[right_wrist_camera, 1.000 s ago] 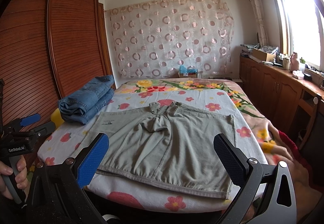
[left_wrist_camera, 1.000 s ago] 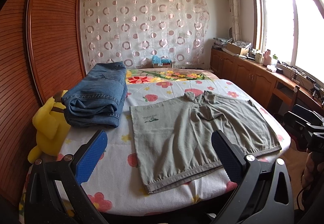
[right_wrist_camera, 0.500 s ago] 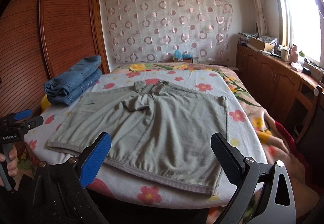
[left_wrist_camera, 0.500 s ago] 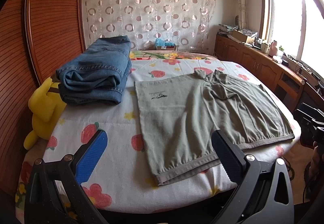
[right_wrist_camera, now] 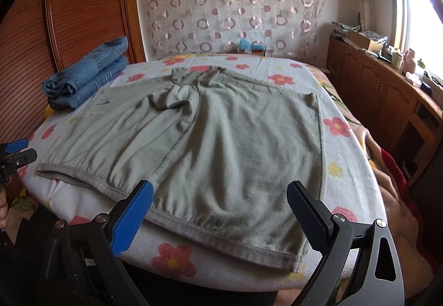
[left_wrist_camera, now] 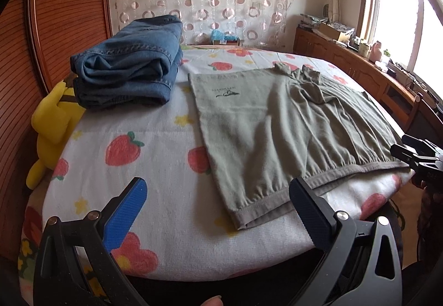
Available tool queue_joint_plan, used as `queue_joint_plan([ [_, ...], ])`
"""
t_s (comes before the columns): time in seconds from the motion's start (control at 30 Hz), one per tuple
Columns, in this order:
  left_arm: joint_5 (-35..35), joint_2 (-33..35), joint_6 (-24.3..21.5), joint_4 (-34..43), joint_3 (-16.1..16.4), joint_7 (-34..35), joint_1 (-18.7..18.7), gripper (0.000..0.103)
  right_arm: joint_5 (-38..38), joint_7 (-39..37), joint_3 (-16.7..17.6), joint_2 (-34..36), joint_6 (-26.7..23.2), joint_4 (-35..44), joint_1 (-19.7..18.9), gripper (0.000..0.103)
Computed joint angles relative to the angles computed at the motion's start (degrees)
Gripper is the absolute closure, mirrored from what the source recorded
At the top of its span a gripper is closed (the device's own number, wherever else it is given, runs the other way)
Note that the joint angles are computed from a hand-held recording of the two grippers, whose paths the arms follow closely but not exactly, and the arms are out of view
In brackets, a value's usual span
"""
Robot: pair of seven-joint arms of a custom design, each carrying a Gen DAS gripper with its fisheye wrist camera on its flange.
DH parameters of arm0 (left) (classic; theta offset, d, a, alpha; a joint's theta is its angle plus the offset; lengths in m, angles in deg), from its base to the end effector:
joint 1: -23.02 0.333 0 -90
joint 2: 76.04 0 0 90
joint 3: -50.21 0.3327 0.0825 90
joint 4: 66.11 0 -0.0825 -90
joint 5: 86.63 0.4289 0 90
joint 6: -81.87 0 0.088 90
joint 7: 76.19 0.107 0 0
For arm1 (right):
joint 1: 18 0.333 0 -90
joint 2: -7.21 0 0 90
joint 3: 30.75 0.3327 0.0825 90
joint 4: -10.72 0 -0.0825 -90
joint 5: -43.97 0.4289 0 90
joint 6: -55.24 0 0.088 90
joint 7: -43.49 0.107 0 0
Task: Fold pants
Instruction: 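Move the left tool down to the hem of the grey-green shorts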
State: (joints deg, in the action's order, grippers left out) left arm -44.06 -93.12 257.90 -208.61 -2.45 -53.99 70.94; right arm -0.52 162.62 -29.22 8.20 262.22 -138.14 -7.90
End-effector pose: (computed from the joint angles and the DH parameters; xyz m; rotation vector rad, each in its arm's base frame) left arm 0.5124 -0.1042 0.4034 -1.9496 1.4353 -0.6949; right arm 0.4533 0.1841 0.3324 -1.9895 1.0935 -0.4906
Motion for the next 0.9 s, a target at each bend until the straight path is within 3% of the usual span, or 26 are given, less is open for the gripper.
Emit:
queue_joint_plan([
  [0.2, 2.83, 1.83, -0.31, -0.45, 5.04, -0.78, -4.80, 0.000, -10.72, 10.12, -0.69, -0.89, -3.33, 2.76, -0.95, 0.006],
  [0.33, 4.22, 1.45, 0.46, -1.64, 9.29, -1.63, -8.53, 0.000, -3.63, 2.67, -0.19, -2.49, -3.29, -0.02, -0.30, 0.006],
  [0.57, 5.34, 2.57, 1.22, -2.71, 17.86, -0.83, -16.26, 0.010, -1.07, -0.63, -1.12, -5.14, -0.97, -3.80, 0.32, 0.005],
  [0.67, 4.13, 3.15, 2.34, -3.31, 21.03, 0.75, -19.27, 0.025, -0.12, -2.28, -1.33, -4.88, -0.34, -4.53, 0.41, 0.004],
  [0.73, 1.88, 4.10, 3.33, -3.44, 23.34, 3.20, -21.62, 0.030, -3.99, 0.48, -2.28, -4.95, -1.01, -3.83, 0.47, 0.003],
  [0.8, -0.47, 4.49, 4.34, -3.76, 24.44, 5.58, -22.88, 0.044, -7.60, 2.97, -2.99, -5.23, -1.34, -3.32, 0.23, 0.002],
  [0.9, -4.93, 5.12, 5.49, -4.18, 26.56, 10.04, -25.54, 0.062, -6.25, 2.08, -2.37, -4.99, -1.26, -3.14, 0.15, 0.002],
])
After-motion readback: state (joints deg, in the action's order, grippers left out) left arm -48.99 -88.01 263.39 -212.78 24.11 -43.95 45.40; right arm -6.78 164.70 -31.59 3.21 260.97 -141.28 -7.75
